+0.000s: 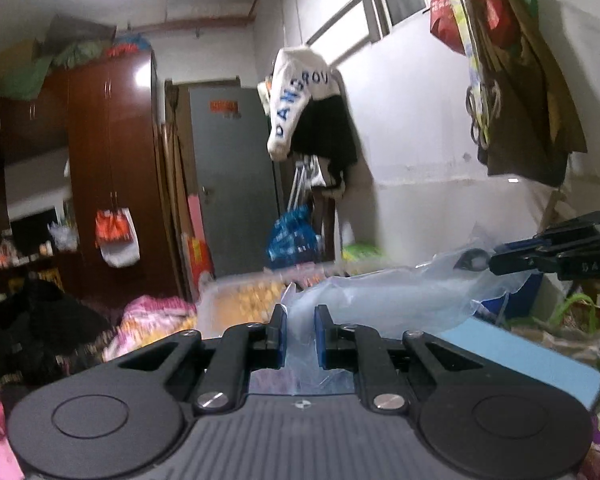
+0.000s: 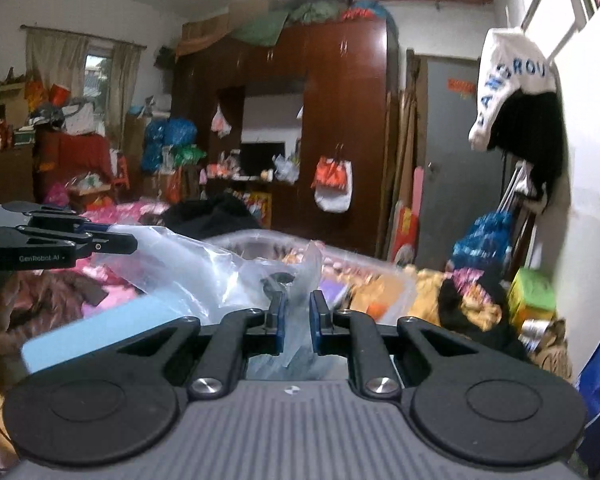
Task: Organize objects
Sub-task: 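Lift the plastic bag with both grippers and lower it into the basket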
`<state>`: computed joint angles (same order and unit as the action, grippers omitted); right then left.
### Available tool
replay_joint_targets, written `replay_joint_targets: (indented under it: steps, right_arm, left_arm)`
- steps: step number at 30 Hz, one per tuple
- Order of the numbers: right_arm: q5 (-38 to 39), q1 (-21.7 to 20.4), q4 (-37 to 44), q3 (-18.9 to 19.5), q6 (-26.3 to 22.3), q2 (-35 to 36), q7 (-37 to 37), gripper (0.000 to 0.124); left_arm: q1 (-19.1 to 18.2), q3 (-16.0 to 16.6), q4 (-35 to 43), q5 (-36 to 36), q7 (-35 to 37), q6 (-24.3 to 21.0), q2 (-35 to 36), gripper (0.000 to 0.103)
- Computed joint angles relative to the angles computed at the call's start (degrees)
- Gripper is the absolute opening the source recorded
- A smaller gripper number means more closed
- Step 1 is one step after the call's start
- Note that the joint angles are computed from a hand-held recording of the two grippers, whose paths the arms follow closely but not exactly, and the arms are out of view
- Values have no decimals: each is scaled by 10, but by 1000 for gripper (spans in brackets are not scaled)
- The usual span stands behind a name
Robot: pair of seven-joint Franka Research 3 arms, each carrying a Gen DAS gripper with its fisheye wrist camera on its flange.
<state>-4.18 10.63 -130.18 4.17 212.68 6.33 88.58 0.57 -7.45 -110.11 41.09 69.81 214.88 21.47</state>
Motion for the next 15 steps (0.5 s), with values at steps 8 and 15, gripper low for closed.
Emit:
replay_joint_targets:
  steps: [8,15]
  right_arm:
    - [50,-4,109,3,-67,55,-32,14]
    - [130,14,161,-8,-119,92,-92,13]
  left_arm:
    - [22,-50,176,77,-69,-81,82,17]
    - [125,-224,303,222,-126,-200,186,17]
